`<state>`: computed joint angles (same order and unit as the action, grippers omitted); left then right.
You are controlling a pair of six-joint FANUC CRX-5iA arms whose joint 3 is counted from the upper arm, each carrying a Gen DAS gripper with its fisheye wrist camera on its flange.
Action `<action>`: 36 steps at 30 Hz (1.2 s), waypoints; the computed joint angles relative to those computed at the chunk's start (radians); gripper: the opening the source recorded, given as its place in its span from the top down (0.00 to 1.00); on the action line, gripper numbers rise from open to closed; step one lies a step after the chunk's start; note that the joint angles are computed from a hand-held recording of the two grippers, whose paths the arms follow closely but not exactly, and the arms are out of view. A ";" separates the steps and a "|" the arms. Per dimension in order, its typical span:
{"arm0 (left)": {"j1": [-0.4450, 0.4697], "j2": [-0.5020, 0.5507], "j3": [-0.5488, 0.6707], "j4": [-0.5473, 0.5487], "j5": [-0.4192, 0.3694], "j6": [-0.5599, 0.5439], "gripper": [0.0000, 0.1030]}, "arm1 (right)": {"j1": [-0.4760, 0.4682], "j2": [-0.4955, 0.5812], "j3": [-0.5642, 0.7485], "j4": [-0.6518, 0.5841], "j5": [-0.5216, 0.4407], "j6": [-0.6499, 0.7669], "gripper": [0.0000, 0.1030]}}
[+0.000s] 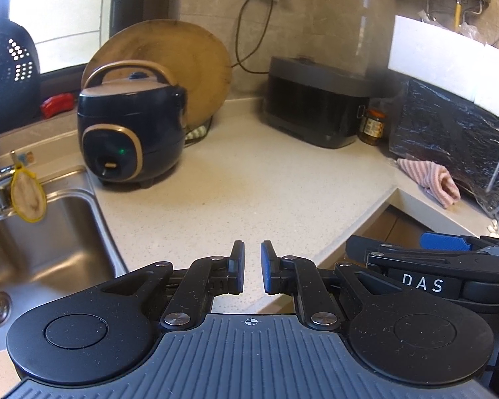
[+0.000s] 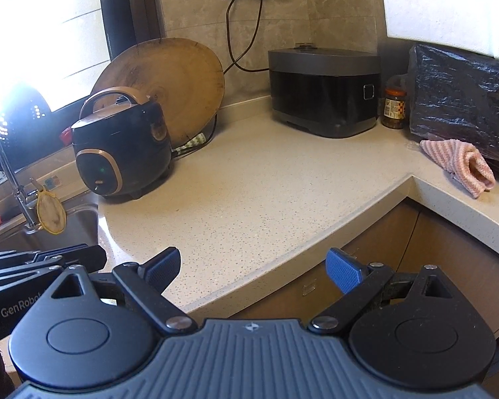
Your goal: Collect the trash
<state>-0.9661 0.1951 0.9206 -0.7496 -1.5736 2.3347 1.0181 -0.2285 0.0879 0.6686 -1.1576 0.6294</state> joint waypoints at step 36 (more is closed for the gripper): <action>0.002 -0.012 -0.023 -0.022 0.020 -0.011 0.86 | 0.002 0.007 0.003 0.011 -0.010 -0.019 0.08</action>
